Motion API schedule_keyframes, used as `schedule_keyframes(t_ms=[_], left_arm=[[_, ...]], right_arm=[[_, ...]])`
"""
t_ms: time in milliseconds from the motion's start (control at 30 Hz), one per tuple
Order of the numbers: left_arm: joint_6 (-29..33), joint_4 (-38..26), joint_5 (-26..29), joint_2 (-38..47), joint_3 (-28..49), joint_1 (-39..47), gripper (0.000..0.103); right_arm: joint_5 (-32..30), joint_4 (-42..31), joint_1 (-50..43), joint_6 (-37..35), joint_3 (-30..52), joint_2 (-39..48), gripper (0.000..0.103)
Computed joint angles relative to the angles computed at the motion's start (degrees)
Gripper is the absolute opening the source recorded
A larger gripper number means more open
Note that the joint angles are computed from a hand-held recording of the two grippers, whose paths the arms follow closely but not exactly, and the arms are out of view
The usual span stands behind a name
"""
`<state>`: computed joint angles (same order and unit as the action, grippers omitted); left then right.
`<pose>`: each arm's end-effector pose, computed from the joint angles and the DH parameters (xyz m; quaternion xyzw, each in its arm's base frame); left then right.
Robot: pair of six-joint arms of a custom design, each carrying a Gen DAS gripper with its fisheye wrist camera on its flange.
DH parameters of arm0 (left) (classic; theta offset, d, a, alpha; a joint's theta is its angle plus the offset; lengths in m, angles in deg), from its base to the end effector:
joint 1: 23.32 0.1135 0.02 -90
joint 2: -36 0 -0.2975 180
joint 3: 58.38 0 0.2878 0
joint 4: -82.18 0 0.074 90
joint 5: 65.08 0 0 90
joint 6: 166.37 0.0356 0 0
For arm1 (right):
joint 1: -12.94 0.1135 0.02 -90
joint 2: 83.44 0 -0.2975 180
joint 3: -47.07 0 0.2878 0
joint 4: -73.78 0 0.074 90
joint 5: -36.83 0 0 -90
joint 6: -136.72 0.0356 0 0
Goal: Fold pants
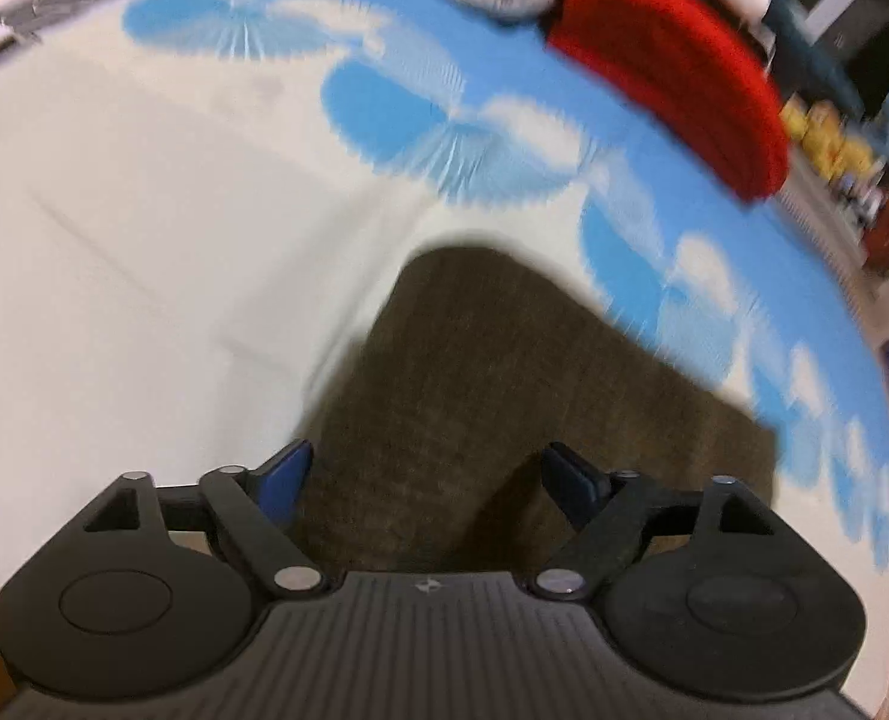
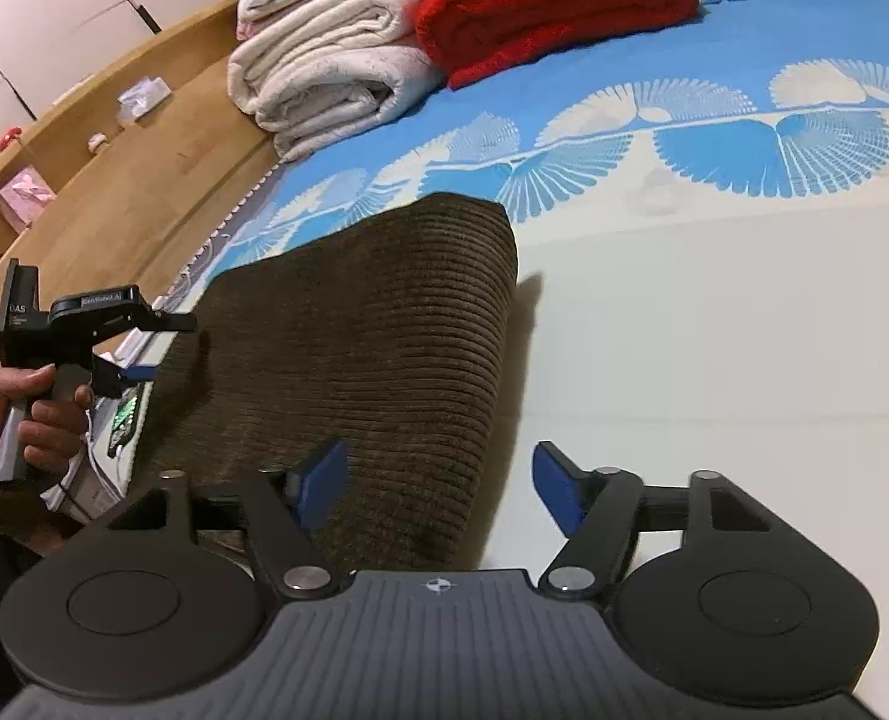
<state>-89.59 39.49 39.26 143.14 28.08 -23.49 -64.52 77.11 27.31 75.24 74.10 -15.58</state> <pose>0.4255 -0.0101 0.1992 -0.0812 0.9625 -0.1473 0.2128 0.2037 0.0594 0.1346 0.0665 0.8911 0.2435 0.3772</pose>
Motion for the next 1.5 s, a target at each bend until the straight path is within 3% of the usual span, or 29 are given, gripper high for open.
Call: schedule_keyframes(t_ms=[67, 467, 567, 633, 667, 733, 800, 867, 933, 1067, 1233, 1300, 1367, 1433, 1500], left_arm=[[1.66, -1.77, -1.39, 1.82, 1.12, -0.68, 0.098], [3.91, -1.44, 2.36, 8.83, 4.61, -2.53, 0.102], [4.65, -1.25, 2.75, 9.69, 4.93, -2.82, 0.101], [5.19, -0.78, 2.92, 9.87, 4.97, -3.21, 0.091], [5.57, -0.59, 3.31, 9.78, 4.96, -3.34, 0.085], [6.32, -0.83, 2.35, 9.21, 4.97, -4.03, 0.077], [6.14, -1.26, 1.91, 8.33, 4.99, -4.41, 0.067], [4.44, -0.75, 3.11, 7.17, 4.75, -4.46, 0.051], [2.04, 0.13, 5.01, 6.33, 5.02, -5.38, 0.046], [-0.94, 1.28, 5.40, 6.69, 7.36, -11.55, 0.044], [-6.30, -0.38, 7.85, 12.49, 14.73, -21.31, 0.046], [-6.70, -3.72, 8.15, 16.91, 19.76, -25.41, 0.052], [-4.48, -7.28, 6.02, 20.20, 24.04, -29.22, 0.075], [-2.46, -8.96, 2.99, 21.42, 26.27, -32.05, 0.083], [-2.48, -10.84, 0.83, 22.35, 28.70, -33.00, 0.083]], right_arm=[[0.22, 1.55, 0.49, 0.42, 0.94, 3.37, 0.075], [-1.08, 9.80, 1.07, 4.36, 8.65, 24.57, 0.080], [-1.40, 12.63, 1.56, 6.96, 10.58, 29.25, 0.080], [-1.96, 13.92, 1.85, 7.65, 11.67, 30.78, 0.079], [-2.49, 14.07, 1.94, 7.70, 12.33, 31.30, 0.075], [-1.99, 13.48, 2.64, 7.32, 13.43, 31.50, 0.045], [-1.63, 13.77, 2.76, 7.19, 13.44, 30.56, 0.027], [-2.02, 12.68, 1.95, 8.07, 13.44, 27.90, 0.020], [-3.39, 11.83, 0.30, 8.51, 12.79, 23.99, 0.019], [-5.87, 4.13, -5.24, 4.01, 12.65, 14.25, 0.018], [-10.81, -16.54, -20.62, -8.53, 15.72, 4.33, 0.018], [-12.14, -25.43, -28.52, -14.84, 17.87, 3.71, 0.018], [-11.43, -32.14, -36.12, -20.31, 19.75, 5.95, 0.018], [-10.56, -35.76, -43.02, -24.01, 20.09, 10.37, 0.020], [-12.66, -37.33, -47.69, -24.50, 20.07, 14.66, 0.026]])
